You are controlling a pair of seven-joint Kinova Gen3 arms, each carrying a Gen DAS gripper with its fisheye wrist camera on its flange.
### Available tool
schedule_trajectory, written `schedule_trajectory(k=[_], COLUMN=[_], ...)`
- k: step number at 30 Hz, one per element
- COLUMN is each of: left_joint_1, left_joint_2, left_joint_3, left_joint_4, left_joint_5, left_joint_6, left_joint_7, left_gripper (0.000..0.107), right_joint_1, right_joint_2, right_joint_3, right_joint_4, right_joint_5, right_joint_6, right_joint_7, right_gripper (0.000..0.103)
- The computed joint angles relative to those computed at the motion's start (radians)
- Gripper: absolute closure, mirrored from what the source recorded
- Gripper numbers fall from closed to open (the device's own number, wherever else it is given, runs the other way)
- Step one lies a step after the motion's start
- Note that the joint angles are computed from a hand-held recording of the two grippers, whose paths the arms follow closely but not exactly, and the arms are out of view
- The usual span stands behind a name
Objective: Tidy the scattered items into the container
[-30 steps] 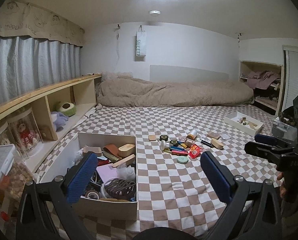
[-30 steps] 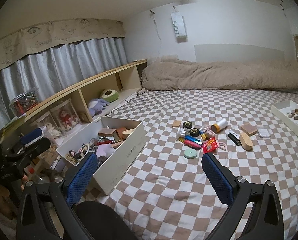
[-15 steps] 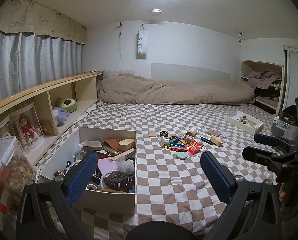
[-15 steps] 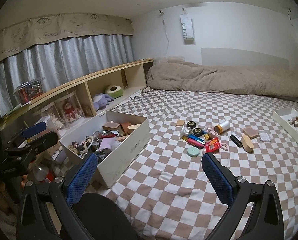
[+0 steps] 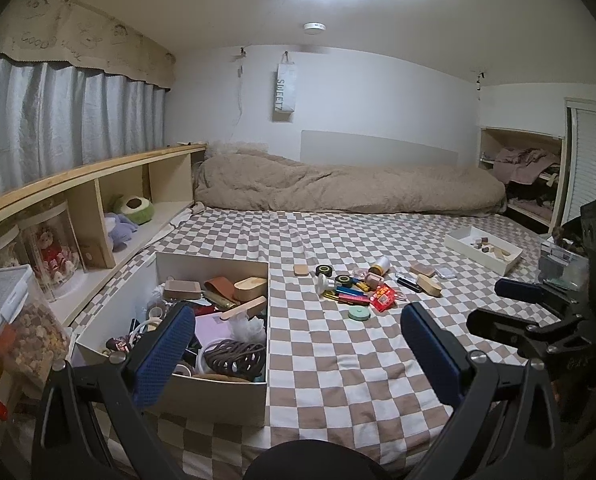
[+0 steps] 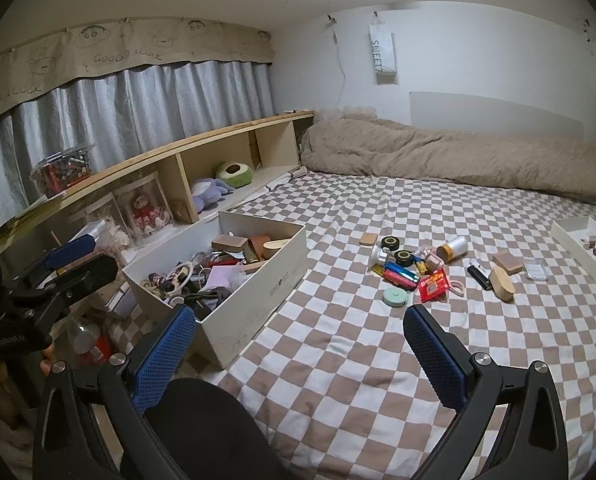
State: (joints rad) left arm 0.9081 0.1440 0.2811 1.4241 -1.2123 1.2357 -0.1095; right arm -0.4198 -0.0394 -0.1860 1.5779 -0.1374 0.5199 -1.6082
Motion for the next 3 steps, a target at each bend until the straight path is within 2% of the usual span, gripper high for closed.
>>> schedule_trajectory(k=[3], left_joint_1=[0.002], left_joint_2=[-0.002], left_joint_3=[0.0], left_joint_4=[0.002], left_joint_5=[-0.002], left_joint_6=[0.004], left_joint_7=[0.01], left_gripper=[0.004], right_joint_1=[-0.002], right_joint_2=[0.001], right_joint_3=[-0.001], right_joint_4=[-0.001], right_joint_5=[0.002], right_joint_6=[0.002], right_joint_7=[0.001], right_gripper=[0.0])
